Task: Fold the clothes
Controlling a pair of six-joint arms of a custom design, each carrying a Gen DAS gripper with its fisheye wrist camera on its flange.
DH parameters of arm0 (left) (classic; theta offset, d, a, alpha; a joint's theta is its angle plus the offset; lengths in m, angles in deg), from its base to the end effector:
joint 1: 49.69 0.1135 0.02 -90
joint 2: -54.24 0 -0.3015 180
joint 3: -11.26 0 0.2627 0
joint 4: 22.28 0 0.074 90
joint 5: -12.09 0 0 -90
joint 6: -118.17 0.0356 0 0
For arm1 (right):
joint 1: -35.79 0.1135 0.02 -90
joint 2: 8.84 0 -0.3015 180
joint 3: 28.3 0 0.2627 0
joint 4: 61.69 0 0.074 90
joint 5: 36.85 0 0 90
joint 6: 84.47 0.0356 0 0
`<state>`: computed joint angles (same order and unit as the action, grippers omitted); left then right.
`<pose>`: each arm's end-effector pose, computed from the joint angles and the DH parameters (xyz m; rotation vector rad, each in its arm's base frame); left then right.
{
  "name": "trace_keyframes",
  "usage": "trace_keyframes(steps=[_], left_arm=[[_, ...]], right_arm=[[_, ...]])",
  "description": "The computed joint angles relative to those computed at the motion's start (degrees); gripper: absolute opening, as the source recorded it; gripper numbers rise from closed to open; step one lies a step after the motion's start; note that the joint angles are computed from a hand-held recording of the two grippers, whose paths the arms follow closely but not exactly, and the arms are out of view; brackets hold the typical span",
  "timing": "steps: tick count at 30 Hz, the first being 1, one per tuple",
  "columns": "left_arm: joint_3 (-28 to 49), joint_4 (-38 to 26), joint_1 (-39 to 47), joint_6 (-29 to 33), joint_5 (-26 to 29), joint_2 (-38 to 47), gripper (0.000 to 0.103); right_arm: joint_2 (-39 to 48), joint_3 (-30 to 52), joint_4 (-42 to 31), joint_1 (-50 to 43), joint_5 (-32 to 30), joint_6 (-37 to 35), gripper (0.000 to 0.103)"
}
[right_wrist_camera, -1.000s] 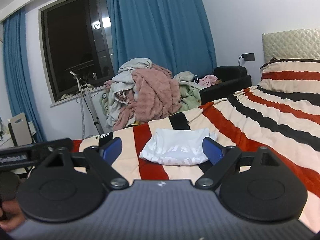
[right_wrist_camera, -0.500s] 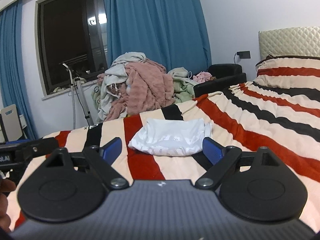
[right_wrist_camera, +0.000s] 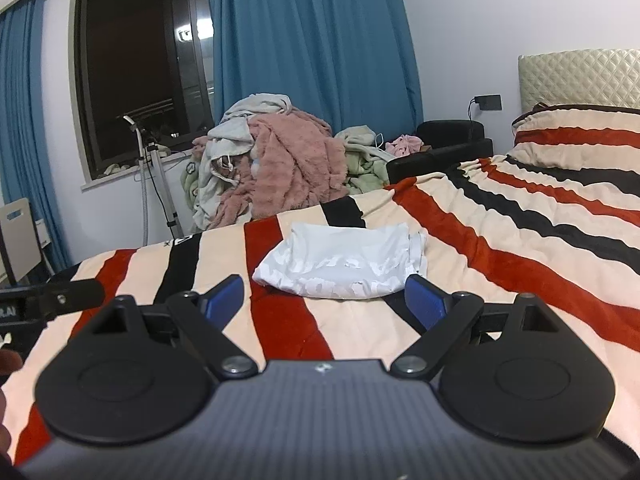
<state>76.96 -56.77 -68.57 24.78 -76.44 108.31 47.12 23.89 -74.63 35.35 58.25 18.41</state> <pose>0.1902 -0.0660 0.3680 0.2836 1.9598 -0.2787 0.2182 -0.0048 0.3146 0.2770 1.8411 0.0676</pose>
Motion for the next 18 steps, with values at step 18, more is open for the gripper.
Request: trace_keyframes(steps=[18], left_arm=[[0.01,-0.74,-2.69,-1.08,-3.08,-0.93,0.103]], right_arm=[[-0.09,0.37,-1.1,0.41,0.09,-0.48,0.089]])
